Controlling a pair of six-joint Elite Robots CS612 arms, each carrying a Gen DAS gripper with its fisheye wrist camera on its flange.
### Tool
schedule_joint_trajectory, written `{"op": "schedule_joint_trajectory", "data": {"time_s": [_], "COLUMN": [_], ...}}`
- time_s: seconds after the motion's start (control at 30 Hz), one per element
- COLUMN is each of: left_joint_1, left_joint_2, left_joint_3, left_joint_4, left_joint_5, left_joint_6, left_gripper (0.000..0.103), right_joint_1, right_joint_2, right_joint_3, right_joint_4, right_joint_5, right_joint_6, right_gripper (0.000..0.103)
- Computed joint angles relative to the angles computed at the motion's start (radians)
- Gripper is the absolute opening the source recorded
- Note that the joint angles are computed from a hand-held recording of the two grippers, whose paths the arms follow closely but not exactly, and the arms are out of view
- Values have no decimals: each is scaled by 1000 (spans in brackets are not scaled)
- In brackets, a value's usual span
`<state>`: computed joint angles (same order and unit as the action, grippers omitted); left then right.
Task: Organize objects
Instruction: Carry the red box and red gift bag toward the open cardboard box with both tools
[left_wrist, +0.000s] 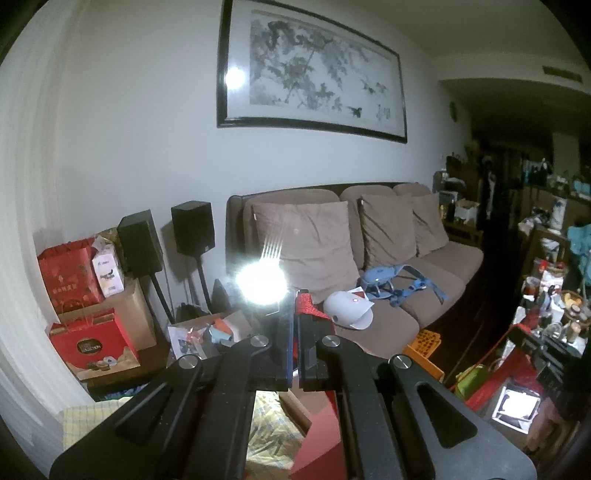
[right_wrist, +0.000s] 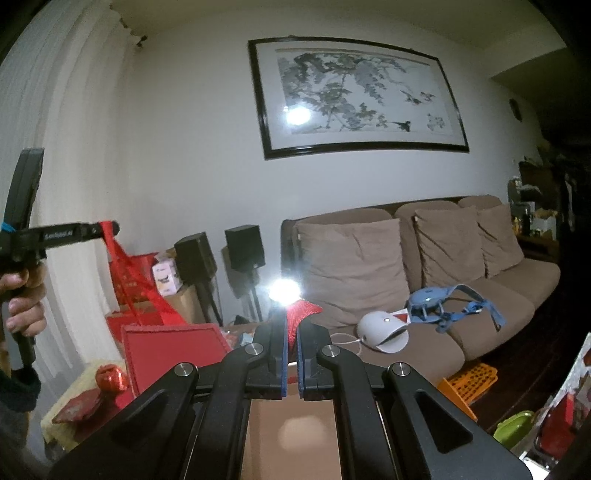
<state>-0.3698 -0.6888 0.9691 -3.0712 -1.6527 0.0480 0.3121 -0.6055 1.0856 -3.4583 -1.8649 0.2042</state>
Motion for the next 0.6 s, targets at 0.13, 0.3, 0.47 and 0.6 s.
{"op": "schedule_joint_trajectory", "data": {"time_s": [0.13, 0.3, 0.47, 0.6], "left_joint_1": [0, -6, -9, -11], "left_joint_2": [2, 1, 2, 5], "left_joint_3": [-4, 0, 0, -4], "left_joint_4": [12, 15, 21, 34], "left_joint_5": [-12, -18, -18, -18], "left_joint_6": [1, 12, 14, 13], "left_gripper": [1, 1, 1, 1], "right_joint_1": [-6, -10, -12, -12], "right_joint_2": [-9, -16, -19, -19], "right_joint_3": [19, 32, 39, 37], "right_joint_4": [-15, -23, -26, -25], "right_joint_5": [-14, -27, -32, -29], "right_joint_6": [15, 29, 37, 35], "right_gripper": [2, 2, 2, 2]}}
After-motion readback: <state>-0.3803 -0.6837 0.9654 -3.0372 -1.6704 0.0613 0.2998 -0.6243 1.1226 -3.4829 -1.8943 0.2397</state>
